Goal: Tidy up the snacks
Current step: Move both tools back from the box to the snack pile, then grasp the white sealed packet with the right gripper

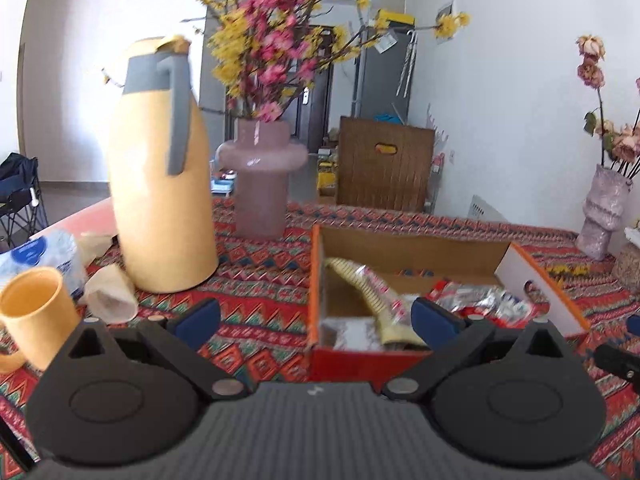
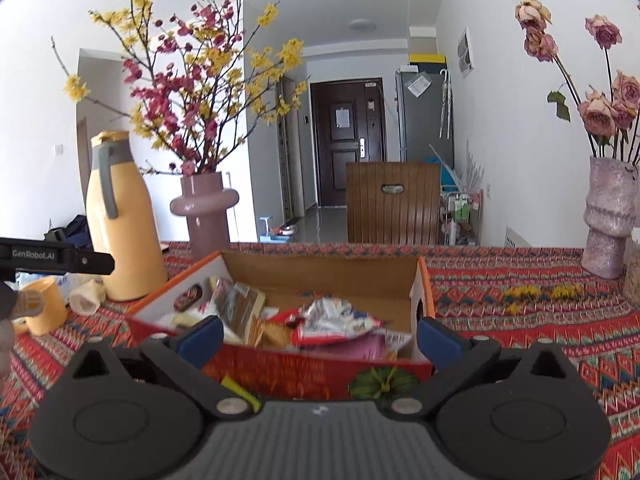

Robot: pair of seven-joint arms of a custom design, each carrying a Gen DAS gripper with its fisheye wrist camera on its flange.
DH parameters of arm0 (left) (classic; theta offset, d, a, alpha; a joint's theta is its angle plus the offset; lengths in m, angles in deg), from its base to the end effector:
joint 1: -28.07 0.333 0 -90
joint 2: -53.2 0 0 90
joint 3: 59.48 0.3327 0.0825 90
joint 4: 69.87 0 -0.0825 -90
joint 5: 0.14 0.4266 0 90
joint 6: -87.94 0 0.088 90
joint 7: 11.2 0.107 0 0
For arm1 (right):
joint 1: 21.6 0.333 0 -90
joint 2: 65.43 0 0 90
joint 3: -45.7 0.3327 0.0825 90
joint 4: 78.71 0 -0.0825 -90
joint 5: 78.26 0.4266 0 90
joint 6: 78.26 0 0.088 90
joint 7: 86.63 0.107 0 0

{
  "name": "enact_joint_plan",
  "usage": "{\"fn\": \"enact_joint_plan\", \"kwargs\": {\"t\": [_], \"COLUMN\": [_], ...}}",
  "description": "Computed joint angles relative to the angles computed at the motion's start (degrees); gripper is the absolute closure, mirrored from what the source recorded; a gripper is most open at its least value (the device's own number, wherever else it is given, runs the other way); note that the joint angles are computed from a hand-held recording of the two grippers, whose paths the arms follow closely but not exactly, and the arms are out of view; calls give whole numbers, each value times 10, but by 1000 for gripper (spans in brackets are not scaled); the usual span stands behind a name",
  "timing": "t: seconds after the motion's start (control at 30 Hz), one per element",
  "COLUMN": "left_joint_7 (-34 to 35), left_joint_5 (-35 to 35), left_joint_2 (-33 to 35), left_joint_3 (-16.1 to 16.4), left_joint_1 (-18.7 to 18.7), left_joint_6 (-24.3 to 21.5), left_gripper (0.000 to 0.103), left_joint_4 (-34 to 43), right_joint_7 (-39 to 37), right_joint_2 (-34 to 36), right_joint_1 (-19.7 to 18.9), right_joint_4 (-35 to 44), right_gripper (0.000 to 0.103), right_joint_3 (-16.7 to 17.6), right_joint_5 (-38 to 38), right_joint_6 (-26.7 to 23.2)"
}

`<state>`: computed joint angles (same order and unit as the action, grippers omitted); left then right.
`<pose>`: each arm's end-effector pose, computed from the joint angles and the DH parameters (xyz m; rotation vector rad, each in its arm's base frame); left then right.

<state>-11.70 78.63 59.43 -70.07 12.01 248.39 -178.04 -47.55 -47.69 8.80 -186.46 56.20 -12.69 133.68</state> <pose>0.5736 -0.3348 0.5103 -1.5421 1.5972 -1.0366 0.5711 0.3198 0.4591 -1.5154 1.3309 -0.8707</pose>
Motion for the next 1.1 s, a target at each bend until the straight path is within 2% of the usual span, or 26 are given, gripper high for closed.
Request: {"fn": "enact_joint_plan", "kwargs": {"t": [0.23,0.37,0.6,0.73,0.93,1.1], "left_joint_7": [-11,-31,-115,-125,-137,-134], "left_joint_5": [-6,0,94,107,111,103], "left_joint_2": [-23,-15,-16,-14,-16,-16], "left_joint_3": [1,3,5,3,1,2], "left_joint_1": [15,22,25,27,29,30], "left_joint_6": [4,5,17,21,16,19], "left_gripper": [0,0,0,0,0,0], "left_joint_4": [-49,-60,-66,-65,-67,-68], "right_joint_7": [28,58,90,16,9,-78], "right_joint_2": [-9,-1,25,45,47,59], "right_joint_1": [-2,0,-1,13,3,8], "right_joint_4": [-37,-43,-36,3,6,42], "right_gripper": [0,0,0,0,0,0], "right_joint_3": [4,2,2,-7,3,6], "right_joint_5": [-6,-23,-54,31,38,118], "right_joint_6": [-17,-10,15,15,11,12]}}
